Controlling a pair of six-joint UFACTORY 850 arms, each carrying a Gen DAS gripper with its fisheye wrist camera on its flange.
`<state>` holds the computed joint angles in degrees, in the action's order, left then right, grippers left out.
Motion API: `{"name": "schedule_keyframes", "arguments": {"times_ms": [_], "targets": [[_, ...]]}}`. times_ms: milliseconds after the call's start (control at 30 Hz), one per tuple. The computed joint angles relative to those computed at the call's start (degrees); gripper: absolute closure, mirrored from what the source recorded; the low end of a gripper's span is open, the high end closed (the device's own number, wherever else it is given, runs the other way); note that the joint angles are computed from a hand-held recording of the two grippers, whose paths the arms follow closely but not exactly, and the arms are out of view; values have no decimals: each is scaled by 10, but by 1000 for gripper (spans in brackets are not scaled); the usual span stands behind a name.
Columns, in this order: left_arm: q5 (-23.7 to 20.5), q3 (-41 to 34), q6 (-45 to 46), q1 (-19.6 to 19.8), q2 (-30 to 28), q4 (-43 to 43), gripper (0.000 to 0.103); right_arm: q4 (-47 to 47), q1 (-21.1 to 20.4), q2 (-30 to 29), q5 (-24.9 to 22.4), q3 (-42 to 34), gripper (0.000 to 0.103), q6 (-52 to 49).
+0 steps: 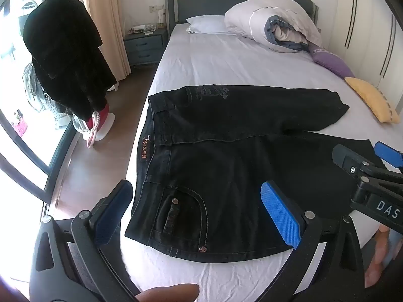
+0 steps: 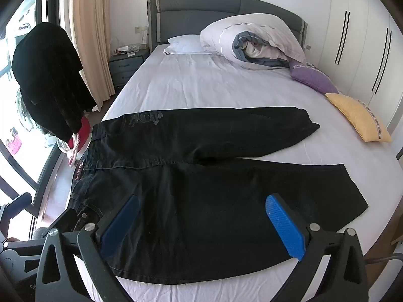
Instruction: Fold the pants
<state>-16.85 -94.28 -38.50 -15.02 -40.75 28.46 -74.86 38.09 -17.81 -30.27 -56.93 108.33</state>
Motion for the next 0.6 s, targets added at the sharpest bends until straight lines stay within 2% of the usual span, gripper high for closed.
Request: {"name": "schedule_keyframes", "arguments": {"times_ms": [67,433,600], "targets": [[0,1,-15,-1,0,17,0,1,0,-1,1,0,0,-2],[3,3,16,8,3,-11,0,-1,0,-2,0,1,0,1],[-5,1,-26,-4,1,30,0,0,0,-3,0,1,0,1]]}}
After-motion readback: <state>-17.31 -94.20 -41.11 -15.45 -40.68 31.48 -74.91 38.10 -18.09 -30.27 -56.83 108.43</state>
